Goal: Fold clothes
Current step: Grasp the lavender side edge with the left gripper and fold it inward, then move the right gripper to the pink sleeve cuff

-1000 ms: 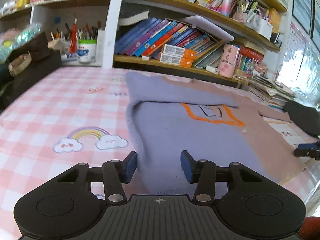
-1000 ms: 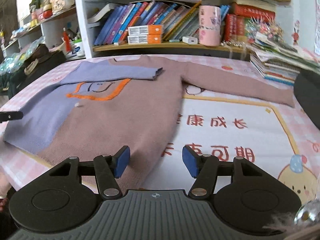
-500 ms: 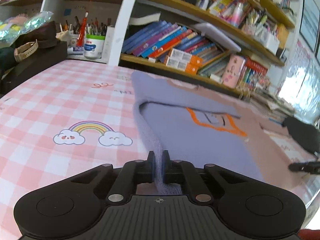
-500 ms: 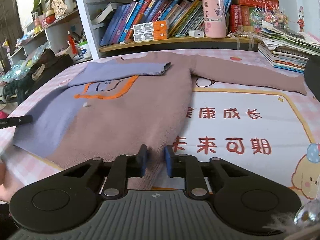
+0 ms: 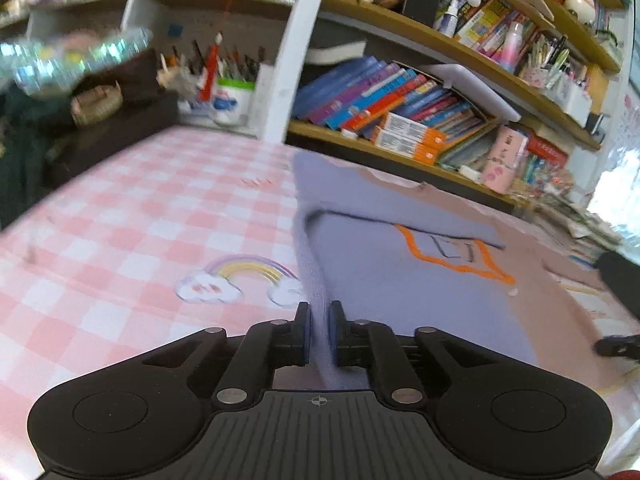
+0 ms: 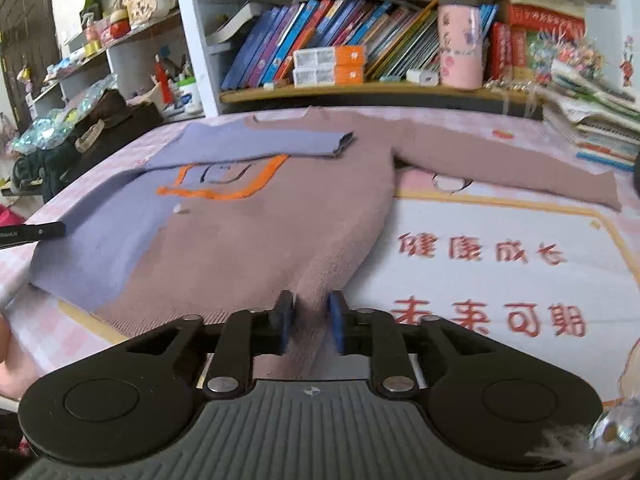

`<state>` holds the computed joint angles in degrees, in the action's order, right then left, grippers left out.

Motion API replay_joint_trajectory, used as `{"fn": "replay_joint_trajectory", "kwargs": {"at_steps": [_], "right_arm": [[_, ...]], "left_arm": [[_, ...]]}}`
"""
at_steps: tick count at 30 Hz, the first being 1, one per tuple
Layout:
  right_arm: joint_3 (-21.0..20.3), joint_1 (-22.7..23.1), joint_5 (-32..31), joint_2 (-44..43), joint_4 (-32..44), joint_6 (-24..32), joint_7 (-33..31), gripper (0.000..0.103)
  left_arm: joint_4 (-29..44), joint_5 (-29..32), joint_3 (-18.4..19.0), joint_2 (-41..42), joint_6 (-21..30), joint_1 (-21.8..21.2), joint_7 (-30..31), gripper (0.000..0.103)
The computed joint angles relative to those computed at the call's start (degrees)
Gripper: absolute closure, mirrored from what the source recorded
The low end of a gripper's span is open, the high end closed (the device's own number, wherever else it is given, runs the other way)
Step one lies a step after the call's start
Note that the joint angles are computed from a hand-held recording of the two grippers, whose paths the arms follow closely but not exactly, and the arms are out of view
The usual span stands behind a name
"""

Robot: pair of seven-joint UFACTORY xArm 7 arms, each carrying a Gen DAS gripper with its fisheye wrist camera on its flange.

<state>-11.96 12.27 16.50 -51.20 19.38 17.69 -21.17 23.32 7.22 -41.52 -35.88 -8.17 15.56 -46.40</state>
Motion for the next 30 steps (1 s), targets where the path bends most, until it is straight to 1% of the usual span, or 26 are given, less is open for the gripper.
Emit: {"fn": "replay_joint_trajectory", "kwargs": {"at_steps": [2, 4, 7, 10, 12, 14, 15, 16, 17, 18, 20, 21, 25, 29, 30], "right_arm": [[-0.2, -0.8, -0.3, -0.8, -0.1, -1.1, -0.2, 0.073], [-0.8, -2.0, -0.6, -0.8, 0.1, -1.9, 0.0, 0.069], [-1.5, -4.9, -0.7, 0.4, 0.9, -2.1, 1.7, 0.068], [-2.7, -6.5, -0.5, 0.1, 0.7, -2.0, 2.4, 0.068], [-3.3, -7.3, -0.6, -0.2, 0.5, -1.9, 2.3, 0.067], [-3.9, -8.0, -0.7, -0.5, 0.3, -1.8, 2.1, 0.066], [-4.4, -8.2, -0.7, -0.6, 0.3, -1.6, 1.9, 0.066], [-5.0, -8.3, -0.6, -0.6, 0.5, -1.5, 1.6, 0.066], [-5.2, -8.6, -0.6, -0.6, 0.6, -1.4, 1.3, 0.066], [-5.5, -8.8, -0.5, -0.6, 0.7, -1.3, 1.1, 0.066], [-5.9, -9.5, -0.5, 0.5, 1.3, -2.2, 0.8, 0.066], [-6.0, -9.9, -0.4, 1.2, 1.6, -2.7, 0.8, 0.063], [-6.8, -11.2, -0.3, 5.1, 3.6, -4.3, 0.9, 0.061], [-6.8, -12.3, -0.6, 10.9, 6.6, -6.7, 0.9, 0.057], [-6.7, -12.6, -0.4, 12.2, 7.3, -7.5, 1.3, 0.055]], "left_arm": [[0.3, 0.4, -1.9, -2.8, 1.2, 1.9, -0.3, 0.092], [0.6, 1.3, -2.8, -4.4, -0.1, 2.8, -0.3, 0.092], [1.5, 1.9, -3.3, -2.8, -3.6, 2.6, 1.6, 0.091], [3.2, 1.6, -4.8, 0.5, -5.1, 2.5, 4.5, 0.091], [4.8, 1.0, -6.9, 2.4, -4.5, 3.4, 6.0, 0.082], [6.3, 0.8, -8.7, 4.0, -4.0, 4.2, 7.3, 0.061], [6.7, 0.7, -9.2, 4.5, -3.9, 4.3, 7.9, 0.056], [7.1, 0.7, -9.7, 4.8, -3.8, 4.4, 8.5, 0.047], [7.5, 0.8, -10.1, 5.2, -3.6, 4.5, 9.1, 0.041], [7.8, 0.9, -10.7, 5.4, -3.5, 4.9, 9.6, 0.038], [8.4, 1.2, -12.1, 5.4, -3.4, 6.0, 10.6, 0.024], [8.5, 1.3, -12.8, 5.2, -3.3, 6.7, 11.1, 0.022], [9.2, 2.3, -14.8, 5.7, -2.5, 8.6, 12.5, 0.013], [10.0, 2.7, -17.4, 6.9, -3.6, 11.9, 13.1, 0.009], [10.3, 2.6, -17.3, 7.8, -3.5, 11.9, 13.4, 0.009]]}}
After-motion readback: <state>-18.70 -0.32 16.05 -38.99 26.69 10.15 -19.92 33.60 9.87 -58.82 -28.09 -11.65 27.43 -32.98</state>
